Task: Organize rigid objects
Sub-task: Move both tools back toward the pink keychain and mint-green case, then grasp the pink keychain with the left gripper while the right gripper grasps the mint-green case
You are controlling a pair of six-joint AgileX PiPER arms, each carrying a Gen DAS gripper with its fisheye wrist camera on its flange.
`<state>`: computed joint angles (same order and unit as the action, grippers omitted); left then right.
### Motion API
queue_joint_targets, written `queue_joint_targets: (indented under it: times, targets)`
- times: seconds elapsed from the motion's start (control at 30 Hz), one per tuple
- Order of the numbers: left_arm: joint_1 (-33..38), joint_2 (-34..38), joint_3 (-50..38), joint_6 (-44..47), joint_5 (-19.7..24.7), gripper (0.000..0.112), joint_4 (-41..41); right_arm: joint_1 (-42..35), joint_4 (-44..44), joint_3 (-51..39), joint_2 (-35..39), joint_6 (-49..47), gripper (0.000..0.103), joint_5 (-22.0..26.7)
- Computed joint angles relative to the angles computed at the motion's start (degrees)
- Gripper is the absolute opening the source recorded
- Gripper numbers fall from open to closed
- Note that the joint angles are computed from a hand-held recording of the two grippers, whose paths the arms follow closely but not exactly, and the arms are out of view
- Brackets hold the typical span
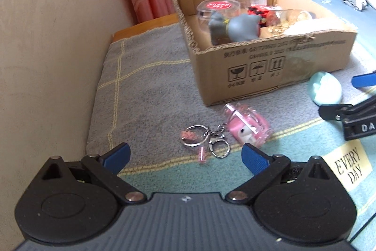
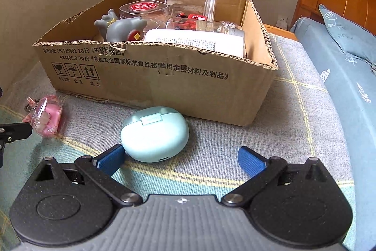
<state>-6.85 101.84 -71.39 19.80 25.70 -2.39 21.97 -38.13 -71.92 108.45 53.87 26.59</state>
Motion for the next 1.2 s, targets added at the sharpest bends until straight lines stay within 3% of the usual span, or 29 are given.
queue_joint_targets:
  times: [0.07,0.2,0.3,0.47,0.57,0.63,0.73,1.0,1.2]
  targets:
    - [-0.44,0.76,-0.76,-1.1,0.23,0.1,0.55,-0.01,0.11,-0.05,0.06,-0.15,0.103,-0.01]
    - [-0.24,1.57,-1.49,7.1,0.49,0.1,-7.21,-0.15,0.2,0.55,-0.36,-0.58,0.103,-0.55]
    - [-0.92,2.15,-1.96,8.57,0.57,0.1,-8.48,-0.54,0.85,0.75,-0.48,-1.95,0.103,-1.2]
    - [0.79,1.56,-0.23,26.58,0.44,0.098,-24.88,-2.14,2.54,3.63,-2.1,-6.51,0.103,-4.86]
    - [1.39,1.73,-0.22,32.58,1.33,0.095,-31.58,-2.6,1.83,4.91,-2.77,-6.29,0.103,-6.05]
    - [1.74,2.08,-0.37,36.95,2.2,0.085,-35.68,-2.58,0.94,4.98,-2.66,-5.49,0.103,-6.34]
    - [1.48,3.35,-1.82,38.55,3.47,0.073,-36.33,-2.53,0.23,5.19,-2.69,-4.75,0.103,-6.57]
    - [1.27,4.64,-3.26,36.28,5.97,0.065,-34.42,-2.53,-2.71,6.47,-3.15,-2.5,0.103,-8.13]
    - [0.99,4.61,-2.96,35.64,5.42,0.064,-34.78,-3.6,5.7,5.07,-1.76,-15.39,0.103,-12.17]
